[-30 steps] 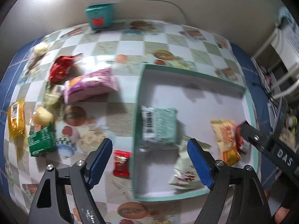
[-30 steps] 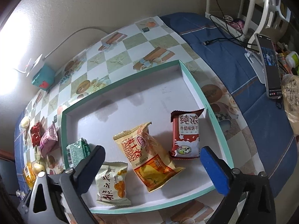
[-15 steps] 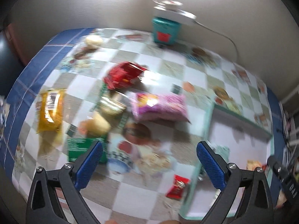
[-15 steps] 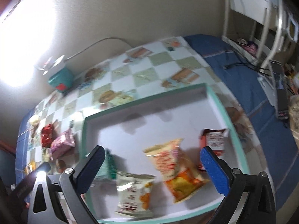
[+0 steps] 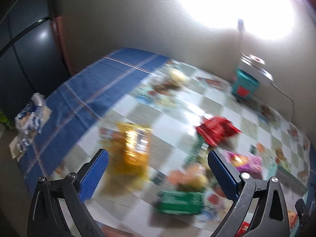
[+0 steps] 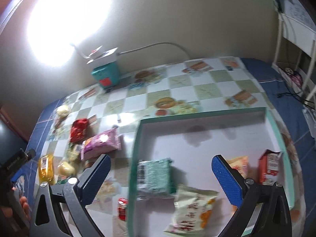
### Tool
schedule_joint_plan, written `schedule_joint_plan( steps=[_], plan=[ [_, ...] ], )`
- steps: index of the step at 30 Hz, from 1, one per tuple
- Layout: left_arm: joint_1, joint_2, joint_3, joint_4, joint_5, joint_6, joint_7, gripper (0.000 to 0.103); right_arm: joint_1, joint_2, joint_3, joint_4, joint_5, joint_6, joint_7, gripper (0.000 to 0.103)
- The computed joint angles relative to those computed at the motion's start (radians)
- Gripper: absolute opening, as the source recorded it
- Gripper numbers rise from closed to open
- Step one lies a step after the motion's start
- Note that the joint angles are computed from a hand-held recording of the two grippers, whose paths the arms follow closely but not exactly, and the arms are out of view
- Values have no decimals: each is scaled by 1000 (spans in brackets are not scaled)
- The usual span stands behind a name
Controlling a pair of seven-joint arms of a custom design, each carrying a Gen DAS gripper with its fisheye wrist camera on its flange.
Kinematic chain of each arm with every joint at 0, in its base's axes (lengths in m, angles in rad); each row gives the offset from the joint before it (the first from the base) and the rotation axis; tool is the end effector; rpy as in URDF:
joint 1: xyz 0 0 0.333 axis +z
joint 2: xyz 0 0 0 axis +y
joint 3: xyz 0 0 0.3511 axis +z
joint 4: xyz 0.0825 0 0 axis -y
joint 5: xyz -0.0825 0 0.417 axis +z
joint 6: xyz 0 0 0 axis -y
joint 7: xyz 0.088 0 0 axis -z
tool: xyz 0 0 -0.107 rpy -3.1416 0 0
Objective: Organize snacks
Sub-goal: 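Move both open grippers back from the tray to the snack pile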
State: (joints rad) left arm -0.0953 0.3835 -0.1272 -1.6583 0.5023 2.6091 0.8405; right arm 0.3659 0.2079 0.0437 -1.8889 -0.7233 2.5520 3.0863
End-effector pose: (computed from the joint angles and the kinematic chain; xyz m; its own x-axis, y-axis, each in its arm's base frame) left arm 0.7293 -0.1620 0.4691 0.1625 -0.9865 0.0208 -0.7841 -0.1419 -0.6041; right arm 0.6205 0.2773 0.4613 -0.4764 -0.8478 -0.2331 -0.6321 0.5145 -0.5794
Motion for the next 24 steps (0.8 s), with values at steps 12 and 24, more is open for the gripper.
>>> schedule_joint_plan(
  steps=[12,24],
  plan=[
    [127,-15,7,-19,-121,-17,52,100,37,211,43,254,167,39,-228,103],
    [197,50,-81,43,-373,-76,317,100,109,447,64,558,336,-52,-514,103]
  ],
)
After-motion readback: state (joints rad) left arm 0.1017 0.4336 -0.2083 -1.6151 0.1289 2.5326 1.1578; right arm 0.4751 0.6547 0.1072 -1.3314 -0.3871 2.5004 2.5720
